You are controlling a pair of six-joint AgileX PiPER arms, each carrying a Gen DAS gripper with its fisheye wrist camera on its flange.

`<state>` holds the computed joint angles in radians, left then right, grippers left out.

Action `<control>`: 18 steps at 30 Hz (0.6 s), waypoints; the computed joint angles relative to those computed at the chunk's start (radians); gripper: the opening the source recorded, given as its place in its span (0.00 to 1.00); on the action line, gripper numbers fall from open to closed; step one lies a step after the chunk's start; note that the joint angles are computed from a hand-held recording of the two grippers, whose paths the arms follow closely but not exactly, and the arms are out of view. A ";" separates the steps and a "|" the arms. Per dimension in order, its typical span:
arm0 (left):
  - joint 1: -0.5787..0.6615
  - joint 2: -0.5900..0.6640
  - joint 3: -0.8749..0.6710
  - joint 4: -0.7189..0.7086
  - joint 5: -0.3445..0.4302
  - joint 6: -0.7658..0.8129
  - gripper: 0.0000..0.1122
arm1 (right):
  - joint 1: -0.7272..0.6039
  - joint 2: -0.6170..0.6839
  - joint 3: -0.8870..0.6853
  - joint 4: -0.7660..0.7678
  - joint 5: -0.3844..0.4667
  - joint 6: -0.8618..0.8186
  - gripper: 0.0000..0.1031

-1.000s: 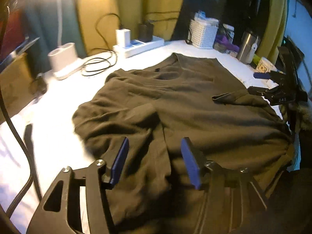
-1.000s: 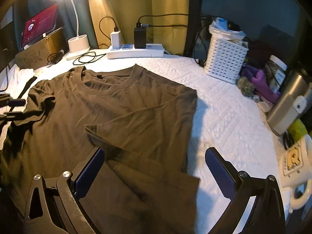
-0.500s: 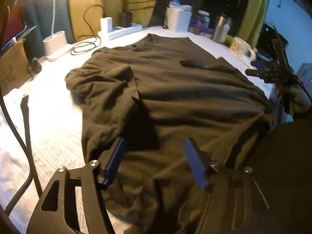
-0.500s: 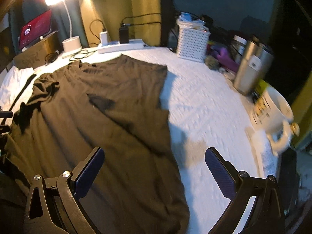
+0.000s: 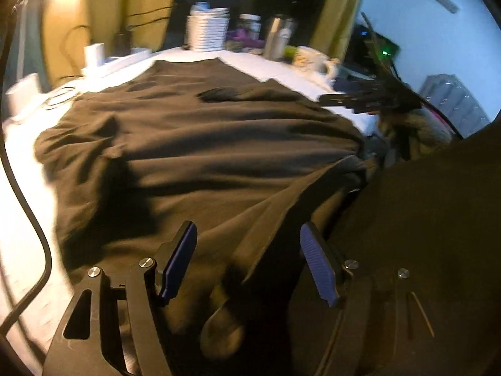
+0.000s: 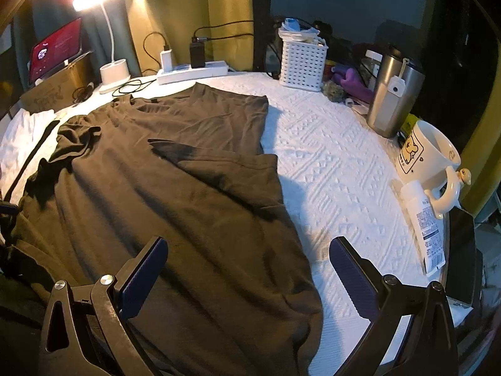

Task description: Fold small clothes

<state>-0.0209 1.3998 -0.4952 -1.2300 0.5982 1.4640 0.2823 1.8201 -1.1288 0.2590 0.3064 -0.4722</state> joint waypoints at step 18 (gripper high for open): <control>-0.116 -0.042 -0.032 -0.163 -0.200 -0.029 0.02 | -0.036 -0.128 0.159 0.227 -0.049 -0.246 1.00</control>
<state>-0.1366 1.3582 -0.5271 -1.3925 0.3981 1.4345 0.2465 1.6920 -0.9698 0.4864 0.2579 -0.7185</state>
